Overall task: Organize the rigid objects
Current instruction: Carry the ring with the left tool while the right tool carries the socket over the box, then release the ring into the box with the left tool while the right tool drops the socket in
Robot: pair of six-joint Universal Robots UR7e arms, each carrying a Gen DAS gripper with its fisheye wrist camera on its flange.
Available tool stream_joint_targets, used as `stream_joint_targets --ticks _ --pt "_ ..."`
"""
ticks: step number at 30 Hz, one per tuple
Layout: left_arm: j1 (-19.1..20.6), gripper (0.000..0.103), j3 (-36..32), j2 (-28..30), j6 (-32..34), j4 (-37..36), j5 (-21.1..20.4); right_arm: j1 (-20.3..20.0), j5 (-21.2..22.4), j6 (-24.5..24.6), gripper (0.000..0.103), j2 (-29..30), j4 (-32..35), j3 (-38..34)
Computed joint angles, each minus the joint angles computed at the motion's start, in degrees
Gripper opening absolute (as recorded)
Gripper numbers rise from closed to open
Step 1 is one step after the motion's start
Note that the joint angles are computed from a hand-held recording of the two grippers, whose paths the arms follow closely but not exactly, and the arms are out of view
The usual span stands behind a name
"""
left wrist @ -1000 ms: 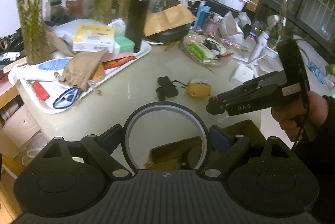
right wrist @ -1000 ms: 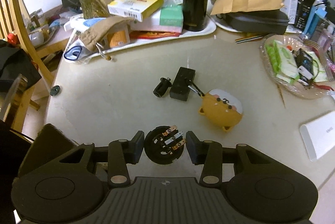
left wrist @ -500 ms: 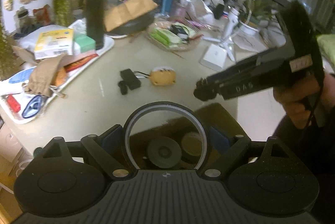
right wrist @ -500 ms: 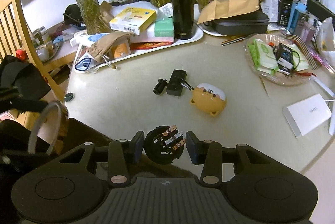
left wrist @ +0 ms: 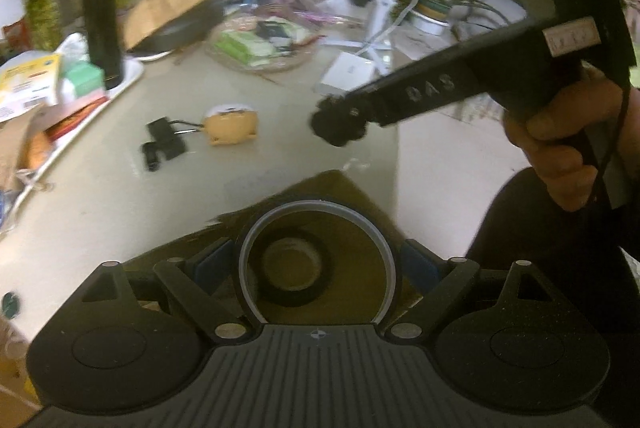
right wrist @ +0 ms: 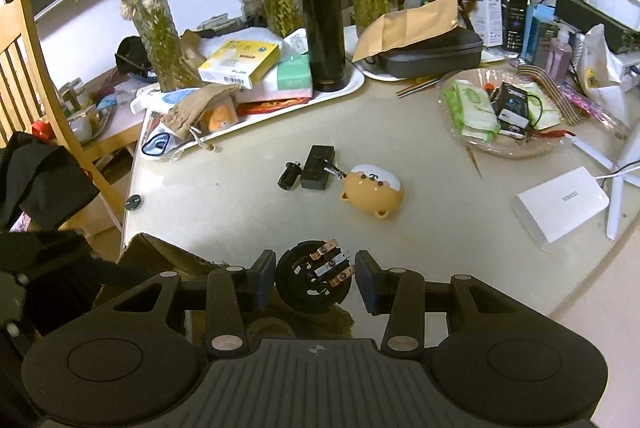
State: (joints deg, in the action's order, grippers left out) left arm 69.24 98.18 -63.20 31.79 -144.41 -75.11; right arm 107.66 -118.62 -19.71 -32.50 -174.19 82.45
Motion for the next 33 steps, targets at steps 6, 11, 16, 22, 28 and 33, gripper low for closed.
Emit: stream_joint_targets --ticks 6,11,16,22,28,33 --pt "-0.1 0.098 1.5 0.1 3.1 -1.6 -3.3 0.2 -0.2 0.2 0.046 -1.3 -1.1 1.5" --pt "-0.2 0.098 2.2 -0.4 2.7 -2.5 -2.4 0.2 0.1 0.5 0.046 -2.1 -1.6 2.4" --pt "0.2 0.098 1.9 -1.2 2.1 -3.0 -0.7 0.3 0.4 0.7 0.046 -2.2 -1.2 2.9" --pt "0.8 0.098 1.9 -2.1 0.5 -4.9 3.0 0.4 1.4 1.5 0.046 -2.0 -0.6 4.0" --pt "1.5 0.098 1.7 -3.4 -0.8 -5.4 5.9 0.4 1.4 2.8 0.046 -1.8 0.8 5.5" --pt "2.4 0.098 1.3 -4.6 -1.5 -5.3 6.6 0.4 1.6 3.8 0.046 -1.8 2.4 6.3"
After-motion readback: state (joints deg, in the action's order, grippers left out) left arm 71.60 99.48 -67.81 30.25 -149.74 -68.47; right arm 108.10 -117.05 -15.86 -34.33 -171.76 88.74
